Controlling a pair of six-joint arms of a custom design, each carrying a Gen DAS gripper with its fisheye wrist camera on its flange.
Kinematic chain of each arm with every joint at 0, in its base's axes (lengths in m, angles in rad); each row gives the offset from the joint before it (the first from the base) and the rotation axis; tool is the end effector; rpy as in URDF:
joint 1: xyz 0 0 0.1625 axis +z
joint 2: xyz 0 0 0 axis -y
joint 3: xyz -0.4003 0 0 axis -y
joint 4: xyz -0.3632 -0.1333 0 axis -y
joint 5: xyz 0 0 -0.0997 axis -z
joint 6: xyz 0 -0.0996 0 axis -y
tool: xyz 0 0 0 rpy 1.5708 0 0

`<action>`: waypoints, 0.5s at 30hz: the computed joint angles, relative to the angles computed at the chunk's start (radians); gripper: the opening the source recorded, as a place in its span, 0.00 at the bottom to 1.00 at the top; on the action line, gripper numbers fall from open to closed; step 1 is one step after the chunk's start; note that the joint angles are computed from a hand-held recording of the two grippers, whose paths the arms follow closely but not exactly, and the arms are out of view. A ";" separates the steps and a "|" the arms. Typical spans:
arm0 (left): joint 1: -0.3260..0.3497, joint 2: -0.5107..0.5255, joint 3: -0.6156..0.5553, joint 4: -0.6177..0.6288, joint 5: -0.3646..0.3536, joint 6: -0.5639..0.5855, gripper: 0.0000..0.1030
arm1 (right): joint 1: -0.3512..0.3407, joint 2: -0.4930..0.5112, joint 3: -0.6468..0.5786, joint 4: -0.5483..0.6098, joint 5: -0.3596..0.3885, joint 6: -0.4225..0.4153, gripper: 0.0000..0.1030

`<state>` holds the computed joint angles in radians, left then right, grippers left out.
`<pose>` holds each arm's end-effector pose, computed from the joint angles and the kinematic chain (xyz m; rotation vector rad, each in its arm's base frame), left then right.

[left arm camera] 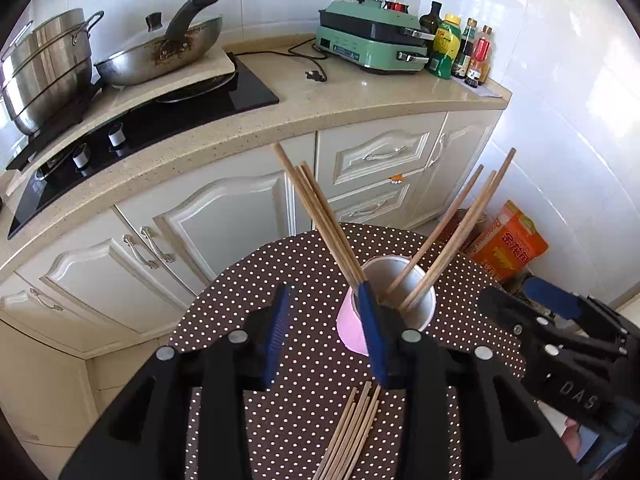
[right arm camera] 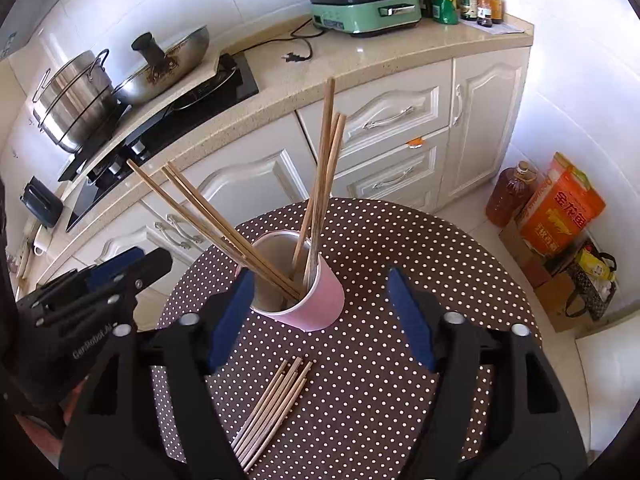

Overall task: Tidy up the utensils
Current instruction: 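Withdraw both open tools from the pink cup toward the chopstick pile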

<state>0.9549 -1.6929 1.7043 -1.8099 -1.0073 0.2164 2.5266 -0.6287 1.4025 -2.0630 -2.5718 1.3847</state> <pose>-0.0965 -0.4592 0.4962 0.9722 2.4125 -0.4407 0.5712 -0.3429 0.0648 -0.3163 -2.2926 1.0346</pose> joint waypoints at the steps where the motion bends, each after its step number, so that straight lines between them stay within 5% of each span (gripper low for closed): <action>1: -0.002 -0.008 0.002 -0.004 -0.001 0.006 0.38 | 0.003 -0.001 -0.006 0.019 -0.006 0.018 0.73; 15: -0.006 -0.119 0.006 0.016 0.033 0.069 0.51 | 0.062 0.056 -0.086 0.076 -0.029 0.099 0.81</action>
